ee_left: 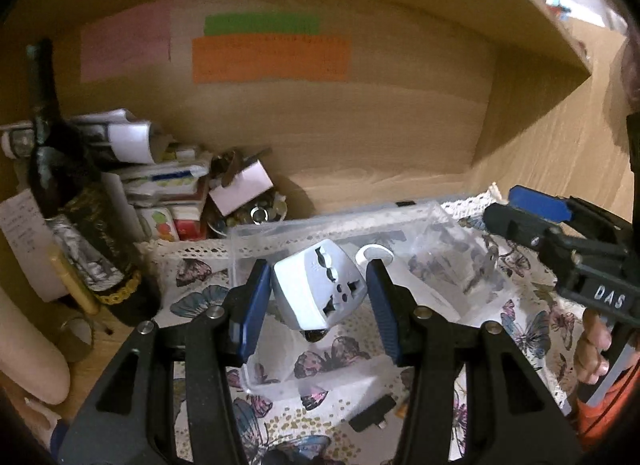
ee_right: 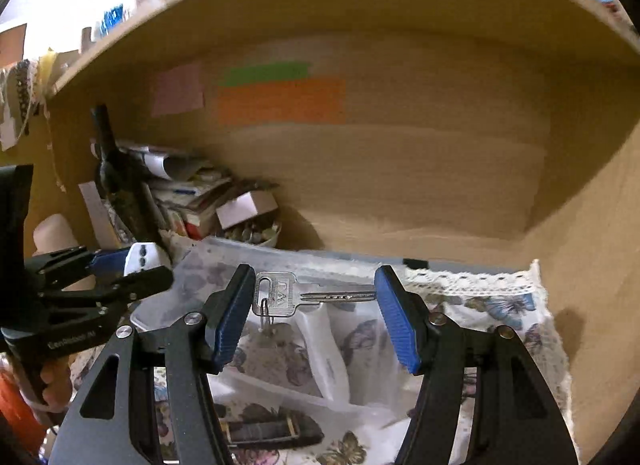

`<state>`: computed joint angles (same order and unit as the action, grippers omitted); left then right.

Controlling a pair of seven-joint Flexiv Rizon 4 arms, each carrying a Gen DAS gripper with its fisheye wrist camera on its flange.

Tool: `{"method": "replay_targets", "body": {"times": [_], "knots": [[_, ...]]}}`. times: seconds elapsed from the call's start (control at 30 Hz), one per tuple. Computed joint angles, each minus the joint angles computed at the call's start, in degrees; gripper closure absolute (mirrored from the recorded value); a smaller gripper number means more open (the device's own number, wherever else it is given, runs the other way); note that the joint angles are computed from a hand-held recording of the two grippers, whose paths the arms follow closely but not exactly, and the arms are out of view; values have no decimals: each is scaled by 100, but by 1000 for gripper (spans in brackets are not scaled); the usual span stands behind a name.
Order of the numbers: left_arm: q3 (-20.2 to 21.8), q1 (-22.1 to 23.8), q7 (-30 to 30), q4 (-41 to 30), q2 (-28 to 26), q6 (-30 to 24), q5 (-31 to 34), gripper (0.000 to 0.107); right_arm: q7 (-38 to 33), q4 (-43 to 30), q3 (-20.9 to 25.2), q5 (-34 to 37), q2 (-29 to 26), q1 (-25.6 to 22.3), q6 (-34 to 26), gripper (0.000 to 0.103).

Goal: Organize rigid objects
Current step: 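Carry the plug adapter with the left gripper while the right gripper carries the keys into the box, then open both grippers to drop the adapter and keys into the box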

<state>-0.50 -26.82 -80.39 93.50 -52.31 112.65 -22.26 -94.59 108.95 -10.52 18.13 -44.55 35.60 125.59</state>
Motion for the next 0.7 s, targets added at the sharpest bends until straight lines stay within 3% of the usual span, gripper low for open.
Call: {"method": "replay_targets", "body": {"times": [0.17, 0.3, 0.7], "knots": [[-259, 272, 36, -386, -186, -673, 195, 58, 168, -243, -109, -139, -181, 6, -528, 44], [-749, 693, 60, -683, -352, -1242, 550, 58, 390, -330, -212, -378, -294, -16, -881, 44], [-133, 303, -421, -1255, -641, -1893, 755, 58, 1191, -463, -291, -1325, -500, -240, -1535, 44]]}}
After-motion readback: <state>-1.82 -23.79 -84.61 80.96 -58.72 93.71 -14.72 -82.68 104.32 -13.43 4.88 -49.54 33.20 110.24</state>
